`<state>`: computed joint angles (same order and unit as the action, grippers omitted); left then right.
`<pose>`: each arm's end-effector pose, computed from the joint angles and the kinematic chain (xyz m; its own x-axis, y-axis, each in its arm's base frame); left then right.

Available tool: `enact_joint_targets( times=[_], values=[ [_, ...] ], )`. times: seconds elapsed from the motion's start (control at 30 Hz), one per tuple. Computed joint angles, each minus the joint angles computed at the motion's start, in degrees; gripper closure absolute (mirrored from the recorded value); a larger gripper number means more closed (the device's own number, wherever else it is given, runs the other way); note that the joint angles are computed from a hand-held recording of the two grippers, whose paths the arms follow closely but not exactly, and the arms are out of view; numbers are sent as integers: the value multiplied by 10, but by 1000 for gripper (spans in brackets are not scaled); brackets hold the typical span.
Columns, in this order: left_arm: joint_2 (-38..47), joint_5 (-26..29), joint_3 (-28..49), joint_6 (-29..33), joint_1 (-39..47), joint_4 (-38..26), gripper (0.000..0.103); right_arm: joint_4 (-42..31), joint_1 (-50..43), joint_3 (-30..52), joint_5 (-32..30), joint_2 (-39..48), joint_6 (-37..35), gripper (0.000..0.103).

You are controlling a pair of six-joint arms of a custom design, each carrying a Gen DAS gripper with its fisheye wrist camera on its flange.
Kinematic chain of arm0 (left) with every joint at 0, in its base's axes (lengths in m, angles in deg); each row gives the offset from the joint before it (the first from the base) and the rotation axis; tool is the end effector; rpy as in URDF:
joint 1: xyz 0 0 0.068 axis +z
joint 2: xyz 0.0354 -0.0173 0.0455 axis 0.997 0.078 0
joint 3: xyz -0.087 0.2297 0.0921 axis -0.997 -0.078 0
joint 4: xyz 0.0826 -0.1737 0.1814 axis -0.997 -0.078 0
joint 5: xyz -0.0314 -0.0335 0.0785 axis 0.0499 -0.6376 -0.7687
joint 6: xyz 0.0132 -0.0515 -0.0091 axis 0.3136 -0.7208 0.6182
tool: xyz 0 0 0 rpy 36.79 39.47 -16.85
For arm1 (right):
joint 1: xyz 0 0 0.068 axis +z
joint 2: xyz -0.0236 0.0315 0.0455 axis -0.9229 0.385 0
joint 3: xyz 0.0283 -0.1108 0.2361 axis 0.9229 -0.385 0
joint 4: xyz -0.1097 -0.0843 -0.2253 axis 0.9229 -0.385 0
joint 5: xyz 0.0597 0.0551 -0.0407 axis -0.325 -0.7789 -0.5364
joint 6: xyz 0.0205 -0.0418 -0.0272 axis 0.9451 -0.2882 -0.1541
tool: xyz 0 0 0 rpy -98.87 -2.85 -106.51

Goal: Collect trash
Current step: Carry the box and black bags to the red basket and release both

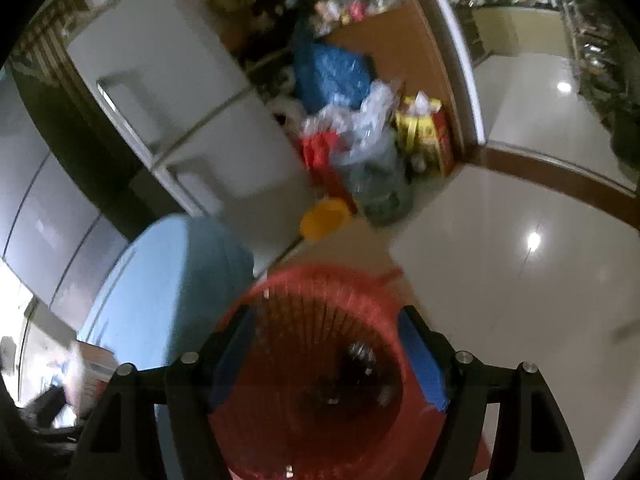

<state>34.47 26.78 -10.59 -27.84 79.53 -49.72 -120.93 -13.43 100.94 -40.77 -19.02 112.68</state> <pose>0.1936 -0.0277 0.2347 -0.6885 0.4126 -0.5964 0.4882 0.8718 0.0395 0.1151 0.1202 0.2287 -0.5407 0.5485 -0.6378 0.3900 0.8352 0.3877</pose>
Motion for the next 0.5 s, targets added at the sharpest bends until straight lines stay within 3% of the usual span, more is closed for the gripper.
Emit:
enact_joint_targets(
  times=[0.17,0.5],
  values=[
    [58,-42,4,-41,-81,31,16,-46,-3,22,20,-17,15,26],
    [142,-134,5,-62,-172,72,15,-44,12,44,12,13,15,26]
  ],
)
